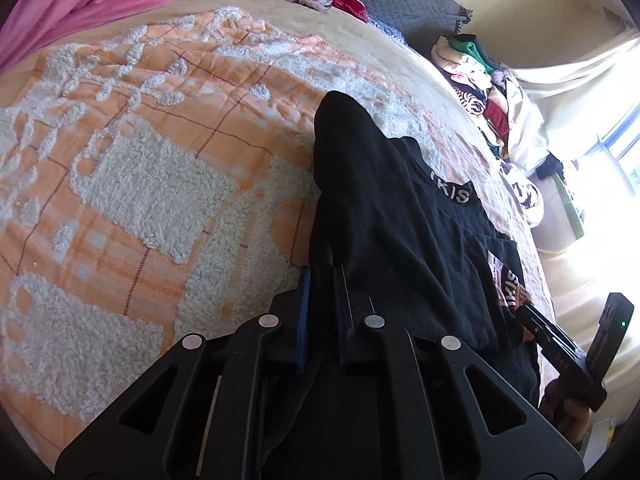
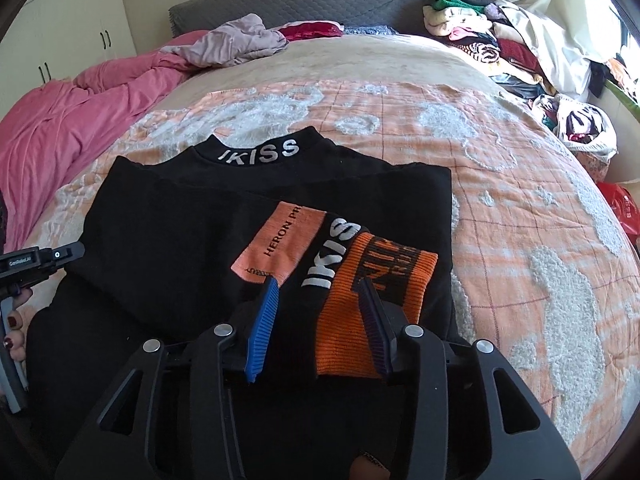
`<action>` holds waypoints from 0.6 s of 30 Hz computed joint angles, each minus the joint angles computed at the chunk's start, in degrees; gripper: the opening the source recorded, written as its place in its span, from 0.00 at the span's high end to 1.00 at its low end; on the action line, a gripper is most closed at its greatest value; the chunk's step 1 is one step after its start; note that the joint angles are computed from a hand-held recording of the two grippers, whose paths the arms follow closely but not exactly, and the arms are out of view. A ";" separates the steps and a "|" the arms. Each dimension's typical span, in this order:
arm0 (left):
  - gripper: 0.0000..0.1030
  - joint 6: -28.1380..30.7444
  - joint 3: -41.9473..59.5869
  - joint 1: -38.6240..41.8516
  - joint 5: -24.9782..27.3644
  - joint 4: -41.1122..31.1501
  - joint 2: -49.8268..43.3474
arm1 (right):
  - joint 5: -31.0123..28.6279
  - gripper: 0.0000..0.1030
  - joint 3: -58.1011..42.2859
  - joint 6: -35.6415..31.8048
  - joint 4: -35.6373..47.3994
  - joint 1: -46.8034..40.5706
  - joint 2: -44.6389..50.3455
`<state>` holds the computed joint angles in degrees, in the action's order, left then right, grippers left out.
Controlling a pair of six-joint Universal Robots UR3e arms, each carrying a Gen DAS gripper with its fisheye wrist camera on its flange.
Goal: Fold small clothes
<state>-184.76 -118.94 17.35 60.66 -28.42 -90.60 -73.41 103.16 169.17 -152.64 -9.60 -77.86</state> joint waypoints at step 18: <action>0.95 3.65 -0.34 -3.19 6.20 -1.44 7.02 | 0.80 0.53 1.03 1.61 1.87 -1.63 0.13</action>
<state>-181.11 -119.28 14.16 66.86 -29.86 -83.59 -72.62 104.18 170.79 -150.76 -11.23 -77.73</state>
